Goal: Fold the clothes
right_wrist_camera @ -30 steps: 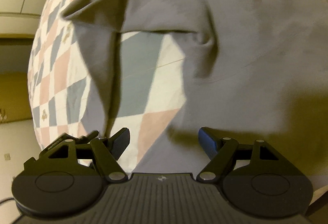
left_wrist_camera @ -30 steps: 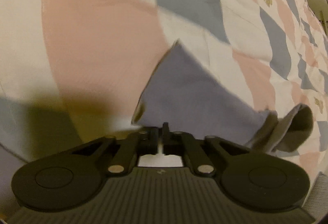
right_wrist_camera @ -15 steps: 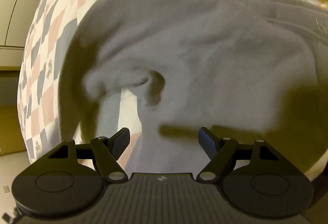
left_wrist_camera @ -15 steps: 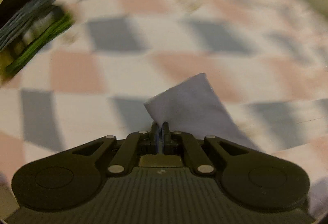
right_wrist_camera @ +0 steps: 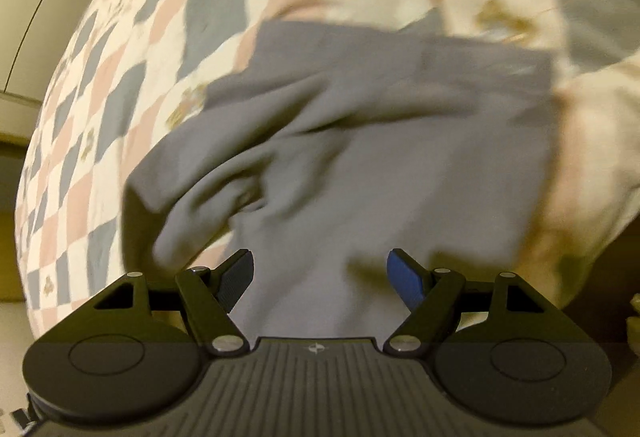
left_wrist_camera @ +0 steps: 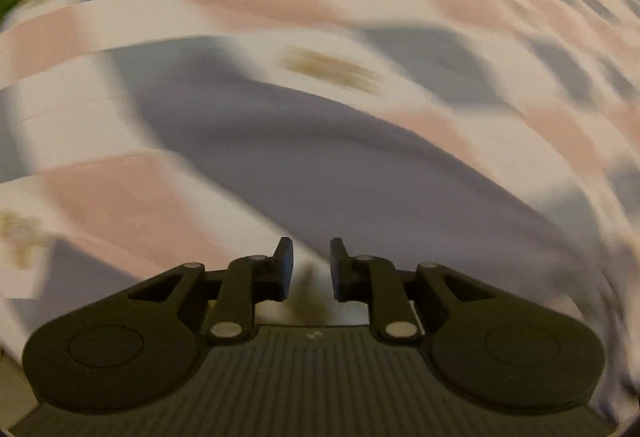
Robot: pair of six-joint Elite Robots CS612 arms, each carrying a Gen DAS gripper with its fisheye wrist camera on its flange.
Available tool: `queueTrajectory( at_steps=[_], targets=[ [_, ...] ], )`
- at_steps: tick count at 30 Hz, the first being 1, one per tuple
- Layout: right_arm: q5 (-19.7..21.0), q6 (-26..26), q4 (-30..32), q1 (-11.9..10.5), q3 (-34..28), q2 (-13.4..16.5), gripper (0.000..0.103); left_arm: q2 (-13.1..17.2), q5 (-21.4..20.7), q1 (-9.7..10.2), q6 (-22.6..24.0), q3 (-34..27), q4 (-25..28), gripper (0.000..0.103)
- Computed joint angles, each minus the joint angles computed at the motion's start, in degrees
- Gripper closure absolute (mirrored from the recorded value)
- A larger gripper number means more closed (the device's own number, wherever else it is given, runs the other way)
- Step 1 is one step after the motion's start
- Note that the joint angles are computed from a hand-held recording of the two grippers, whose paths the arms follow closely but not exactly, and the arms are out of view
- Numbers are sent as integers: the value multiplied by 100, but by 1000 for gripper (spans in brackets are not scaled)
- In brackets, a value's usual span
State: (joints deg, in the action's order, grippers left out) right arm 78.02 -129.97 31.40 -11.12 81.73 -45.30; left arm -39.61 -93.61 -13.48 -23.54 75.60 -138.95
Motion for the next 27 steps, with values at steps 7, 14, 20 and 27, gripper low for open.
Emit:
queueTrajectory(
  at_steps=[7, 14, 20, 27],
  targets=[
    [410, -388, -530, -298, 603, -373, 27, 166, -1018, -788, 1361, -396, -161, 87],
    [506, -1305, -787, -663, 910, -501, 27, 1096, -1639, -1390, 2556, -2116, 543, 76],
    [-4, -1364, -980, -858, 921, -353, 27, 2146, -1484, -1681, 3595, -3924, 1759, 72],
    [-132, -1209, -1085, -888, 897, -128, 31, 3242, -1324, -1824, 4568, -5769, 3031, 63]
  ],
)
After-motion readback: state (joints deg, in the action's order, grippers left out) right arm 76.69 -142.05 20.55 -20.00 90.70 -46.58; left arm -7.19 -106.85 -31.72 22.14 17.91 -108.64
